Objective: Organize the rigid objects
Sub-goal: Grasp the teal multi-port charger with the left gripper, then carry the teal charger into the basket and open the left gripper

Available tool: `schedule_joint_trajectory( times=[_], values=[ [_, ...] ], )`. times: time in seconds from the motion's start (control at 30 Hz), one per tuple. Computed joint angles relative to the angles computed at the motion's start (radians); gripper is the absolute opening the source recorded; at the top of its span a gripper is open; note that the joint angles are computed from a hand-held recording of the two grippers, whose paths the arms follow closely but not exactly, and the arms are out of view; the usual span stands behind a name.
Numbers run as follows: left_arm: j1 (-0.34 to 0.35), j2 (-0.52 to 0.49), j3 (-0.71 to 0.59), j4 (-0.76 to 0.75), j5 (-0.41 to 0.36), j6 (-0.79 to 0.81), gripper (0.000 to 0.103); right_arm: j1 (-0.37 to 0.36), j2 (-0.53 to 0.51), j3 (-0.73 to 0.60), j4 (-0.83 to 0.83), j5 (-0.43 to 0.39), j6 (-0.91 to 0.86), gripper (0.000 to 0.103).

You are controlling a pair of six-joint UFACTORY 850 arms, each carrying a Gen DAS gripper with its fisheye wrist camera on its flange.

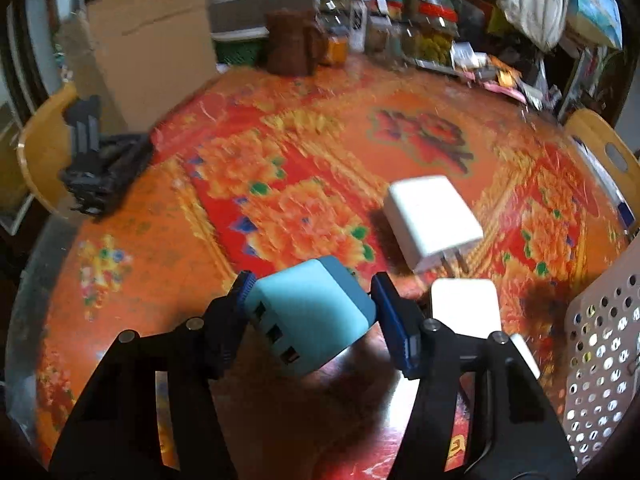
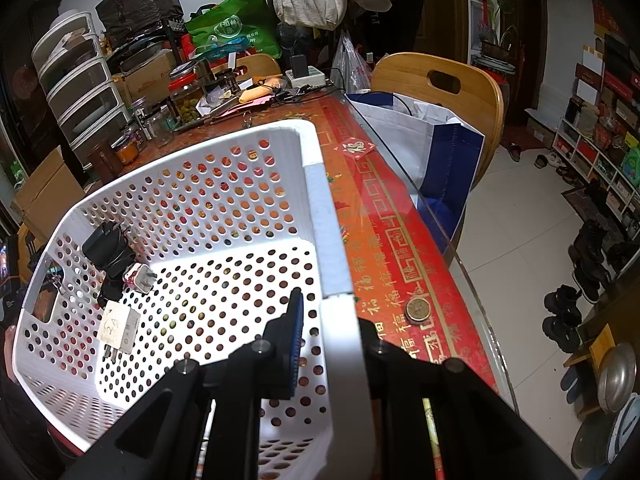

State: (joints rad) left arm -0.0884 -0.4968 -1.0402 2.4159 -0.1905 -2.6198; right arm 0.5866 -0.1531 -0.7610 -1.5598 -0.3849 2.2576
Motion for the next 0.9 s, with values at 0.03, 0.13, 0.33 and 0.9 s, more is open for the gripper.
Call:
schedule_joint_trajectory(
  times=[0.03, 0.13, 0.33, 0.9],
  values=[
    [-0.005, 0.022, 0.020, -0.041, -0.042, 0.033, 0.057, 0.000, 0.000, 0.000, -0.002, 0.000, 0.001, 0.015],
    [-0.031, 0.081, 0.068, -0.158, -0.164, 0.147, 0.057, 0.000, 0.000, 0.000, -0.001, -0.001, -0.001, 0.015],
    [-0.061, 0.148, 0.083, -0.340, -0.247, 0.335, 0.057, -0.002, 0.001, 0.001, -0.010, 0.002, 0.008, 0.015],
    [-0.164, 0.274, 0.129, -0.439, -0.267, 0.457, 0.057, -0.005, 0.003, 0.004, -0.039, 0.013, 0.025, 0.015]
  ],
)
